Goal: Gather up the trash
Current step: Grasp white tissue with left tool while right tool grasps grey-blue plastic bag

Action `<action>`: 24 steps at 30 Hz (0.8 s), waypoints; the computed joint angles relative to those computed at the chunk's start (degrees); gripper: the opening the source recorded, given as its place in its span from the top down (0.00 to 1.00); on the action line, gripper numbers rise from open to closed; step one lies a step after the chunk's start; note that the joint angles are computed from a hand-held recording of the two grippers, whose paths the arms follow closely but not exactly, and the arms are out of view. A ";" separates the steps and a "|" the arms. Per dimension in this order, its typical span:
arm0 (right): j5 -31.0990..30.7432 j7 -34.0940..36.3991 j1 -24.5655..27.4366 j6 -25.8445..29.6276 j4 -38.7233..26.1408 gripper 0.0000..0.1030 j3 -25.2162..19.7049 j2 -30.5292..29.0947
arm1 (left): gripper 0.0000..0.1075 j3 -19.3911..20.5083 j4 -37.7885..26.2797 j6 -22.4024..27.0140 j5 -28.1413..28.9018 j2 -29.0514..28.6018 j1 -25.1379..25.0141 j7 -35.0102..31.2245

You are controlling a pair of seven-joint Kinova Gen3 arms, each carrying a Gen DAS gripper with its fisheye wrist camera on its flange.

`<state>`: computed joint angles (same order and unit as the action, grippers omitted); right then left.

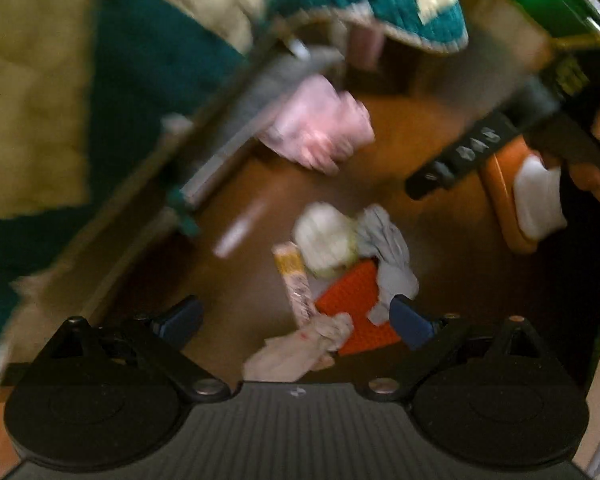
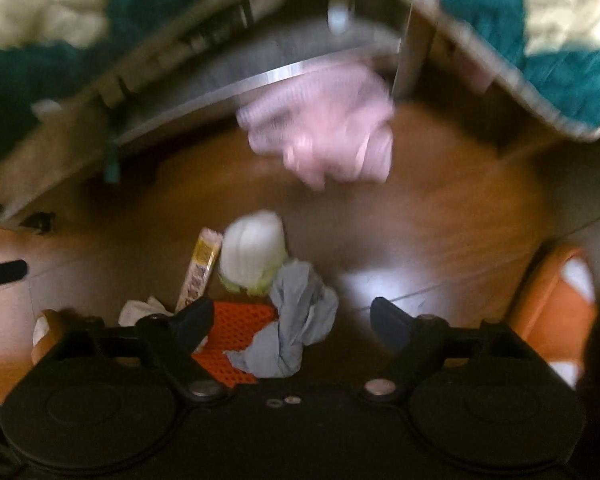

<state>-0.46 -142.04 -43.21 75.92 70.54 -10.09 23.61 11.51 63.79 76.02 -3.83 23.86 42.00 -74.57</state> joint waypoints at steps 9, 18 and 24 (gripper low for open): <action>-10.08 2.33 3.80 -5.31 6.08 0.23 -1.74 5.45 | 0.07 1.49 7.24 -7.54 4.94 4.86 -1.91 -5.88; -14.16 5.01 4.16 -6.76 7.69 0.29 -2.62 9.71 | 0.21 1.92 11.27 -11.91 6.64 7.58 -2.29 -10.74; -15.44 5.84 4.17 -8.27 8.14 0.45 -2.75 10.44 | 0.41 2.13 12.79 -13.98 8.21 8.52 -2.39 -11.59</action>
